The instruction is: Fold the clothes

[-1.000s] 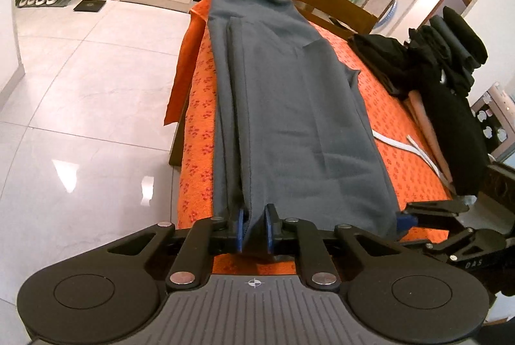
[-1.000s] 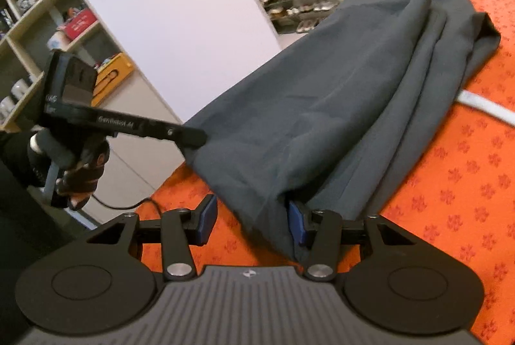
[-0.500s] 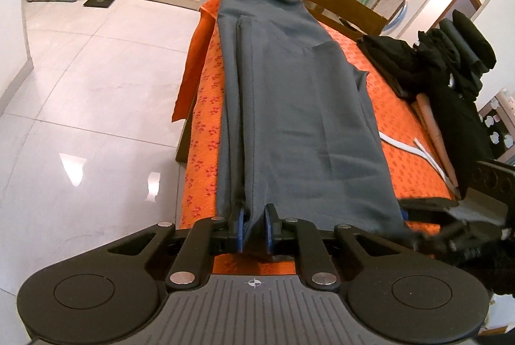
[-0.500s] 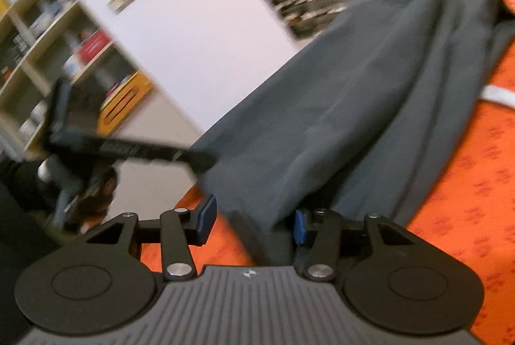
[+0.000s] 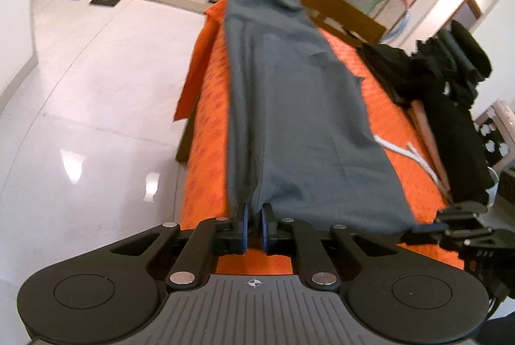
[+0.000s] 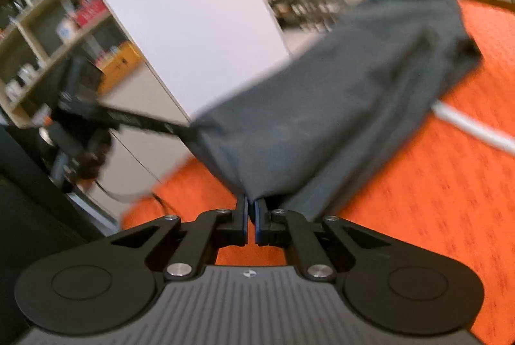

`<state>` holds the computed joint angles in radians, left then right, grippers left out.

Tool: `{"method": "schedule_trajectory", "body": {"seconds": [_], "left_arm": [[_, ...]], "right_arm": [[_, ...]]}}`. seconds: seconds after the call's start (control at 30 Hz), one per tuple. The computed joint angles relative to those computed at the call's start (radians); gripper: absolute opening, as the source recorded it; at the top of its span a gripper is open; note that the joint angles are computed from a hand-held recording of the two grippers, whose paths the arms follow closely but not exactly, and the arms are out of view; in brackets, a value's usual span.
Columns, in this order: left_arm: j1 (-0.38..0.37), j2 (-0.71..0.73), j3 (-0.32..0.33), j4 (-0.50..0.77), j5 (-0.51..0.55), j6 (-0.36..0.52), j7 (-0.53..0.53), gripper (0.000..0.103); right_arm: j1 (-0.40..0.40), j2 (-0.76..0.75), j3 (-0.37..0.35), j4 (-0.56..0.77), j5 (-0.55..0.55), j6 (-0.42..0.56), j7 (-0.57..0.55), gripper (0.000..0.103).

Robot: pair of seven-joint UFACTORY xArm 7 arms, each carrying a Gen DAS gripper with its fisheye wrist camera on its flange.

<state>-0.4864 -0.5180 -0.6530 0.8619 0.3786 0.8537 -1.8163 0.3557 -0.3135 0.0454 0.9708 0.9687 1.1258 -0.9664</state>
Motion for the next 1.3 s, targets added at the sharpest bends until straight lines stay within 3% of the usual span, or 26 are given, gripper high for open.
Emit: {"method": "schedule_trajectory", "body": {"seconds": [0.13, 0.23, 0.27, 0.37, 0.53, 1.0, 1.23, 1.3], "left_arm": [[-0.010, -0.052, -0.018, -0.031, -0.021, -0.001, -0.062, 0.018], [0.013, -0.059, -0.046, -0.011, 0.001, 0.018, -0.068, 0.039], [0.024, -0.053, -0.054, 0.000, 0.012, 0.023, -0.065, 0.042], [0.056, -0.014, -0.066, 0.031, 0.049, 0.026, -0.050, 0.042], [0.079, 0.069, -0.059, 0.078, 0.120, 0.031, -0.029, 0.043], [-0.013, 0.152, 0.040, 0.109, 0.193, 0.082, -0.080, 0.039], [-0.027, 0.156, 0.042, 0.131, 0.224, 0.112, -0.086, 0.039], [-0.030, 0.162, 0.044, 0.140, 0.234, 0.120, -0.077, 0.039]], "right_arm": [[-0.015, -0.053, 0.013, -0.044, -0.063, -0.044, 0.073, 0.009], [-0.007, -0.086, 0.015, -0.059, -0.060, -0.112, 0.126, 0.025], [-0.002, -0.093, 0.015, -0.061, -0.056, -0.138, 0.140, 0.033], [0.028, -0.089, 0.020, -0.051, -0.044, -0.207, 0.152, 0.039], [0.061, 0.001, 0.041, 0.036, -0.058, -0.301, 0.205, 0.040], [-0.013, 0.445, 0.116, 0.511, -0.243, -0.347, 0.503, 0.043], [-0.034, 0.766, 0.172, 0.863, -0.394, -0.272, 0.700, 0.043], [-0.034, 0.835, 0.187, 0.950, -0.428, -0.239, 0.726, 0.034]]}}
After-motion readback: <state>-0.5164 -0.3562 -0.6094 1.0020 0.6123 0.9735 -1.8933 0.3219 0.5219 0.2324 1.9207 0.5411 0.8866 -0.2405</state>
